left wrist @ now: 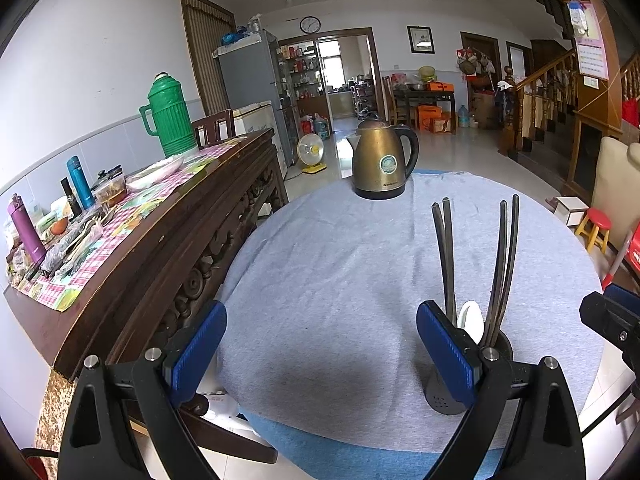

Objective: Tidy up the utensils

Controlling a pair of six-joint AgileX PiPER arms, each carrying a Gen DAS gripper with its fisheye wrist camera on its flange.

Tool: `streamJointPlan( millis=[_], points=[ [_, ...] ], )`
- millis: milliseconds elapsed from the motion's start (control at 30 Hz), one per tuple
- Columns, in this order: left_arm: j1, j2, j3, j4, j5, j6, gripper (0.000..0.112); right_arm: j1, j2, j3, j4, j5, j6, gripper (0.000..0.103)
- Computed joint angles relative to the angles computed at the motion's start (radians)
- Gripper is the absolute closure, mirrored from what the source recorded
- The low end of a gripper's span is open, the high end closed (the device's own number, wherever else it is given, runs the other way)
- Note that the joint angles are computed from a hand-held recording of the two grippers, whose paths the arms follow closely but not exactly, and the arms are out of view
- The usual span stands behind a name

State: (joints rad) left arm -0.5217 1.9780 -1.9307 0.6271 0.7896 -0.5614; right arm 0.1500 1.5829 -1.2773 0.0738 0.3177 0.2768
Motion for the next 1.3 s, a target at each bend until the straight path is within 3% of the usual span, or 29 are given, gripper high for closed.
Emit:
streamJointPlan(
  millis=[1300],
  points=[
    [0.015,0.007,0.016,-0.004,-0.001,-0.002,0.016,0.004,0.016,-0.001,0.033,-0.003,-0.02,0.037]
  ],
)
